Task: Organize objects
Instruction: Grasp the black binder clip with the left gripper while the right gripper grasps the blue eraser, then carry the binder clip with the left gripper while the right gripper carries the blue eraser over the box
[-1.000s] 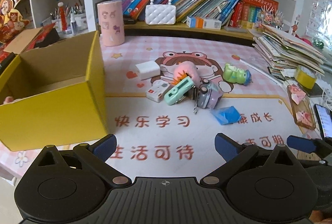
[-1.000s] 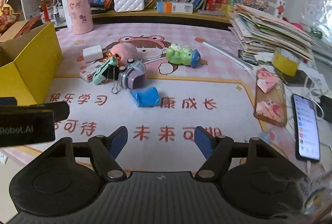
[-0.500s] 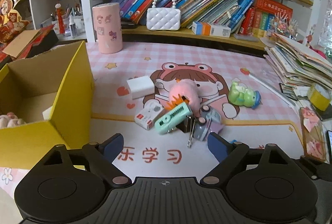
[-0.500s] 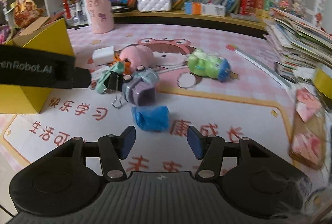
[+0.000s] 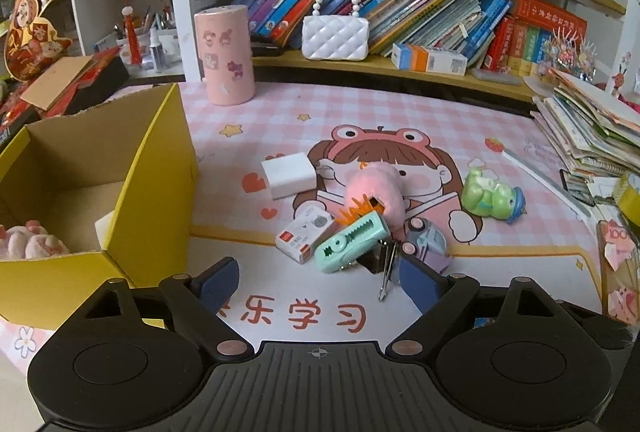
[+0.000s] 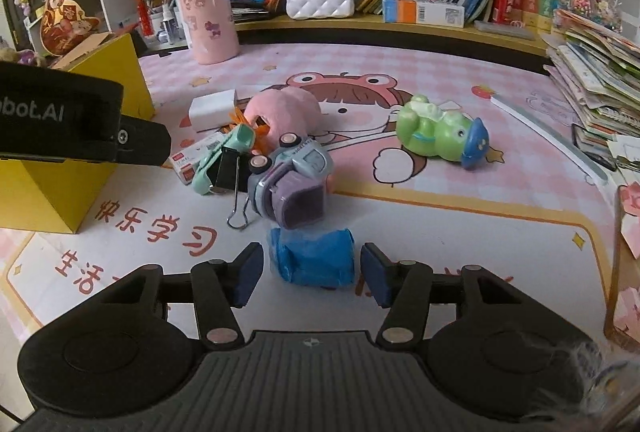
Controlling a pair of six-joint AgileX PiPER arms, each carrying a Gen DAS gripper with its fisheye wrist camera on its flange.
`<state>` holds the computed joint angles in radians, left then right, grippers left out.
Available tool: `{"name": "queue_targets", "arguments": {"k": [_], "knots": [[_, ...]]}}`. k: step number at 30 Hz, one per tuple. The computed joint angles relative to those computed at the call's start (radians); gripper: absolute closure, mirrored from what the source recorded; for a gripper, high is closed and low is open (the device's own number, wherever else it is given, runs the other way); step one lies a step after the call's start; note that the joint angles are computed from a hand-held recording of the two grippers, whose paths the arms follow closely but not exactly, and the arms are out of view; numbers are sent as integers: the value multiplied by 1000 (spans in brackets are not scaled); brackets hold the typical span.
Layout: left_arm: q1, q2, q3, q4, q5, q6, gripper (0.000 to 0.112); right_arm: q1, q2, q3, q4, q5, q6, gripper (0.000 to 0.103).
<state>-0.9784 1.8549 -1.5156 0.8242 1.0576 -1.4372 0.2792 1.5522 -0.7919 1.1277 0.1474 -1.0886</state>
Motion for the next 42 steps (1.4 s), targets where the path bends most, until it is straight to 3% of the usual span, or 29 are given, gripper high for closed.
{"name": "queue_targets", "arguments": {"k": [6, 11, 16, 23, 29, 33, 42], "knots": [[24, 12, -6, -42, -34, 36, 43, -19, 23, -18, 96, 37, -111, 64], [57, 51, -32, -101, -88, 89, 58, -72, -33, 7, -9, 65, -26, 65], [88, 126, -96, -154, -138, 165, 82, -123, -94, 37, -107, 106, 63, 65], [104, 268, -284, -180, -52, 305, 83, -140, -104, 37, -184, 123, 115, 66], [116, 323, -341, -173, -59, 341, 82, -148, -116, 46, -215, 137, 147, 66], [114, 312, -309, -145, -92, 303, 86, -144, -123, 51, -234, 134, 167, 66], [88, 131, -93, -146, -209, 189, 95, -114, -165, 65, -388, 128, 349, 66]]}}
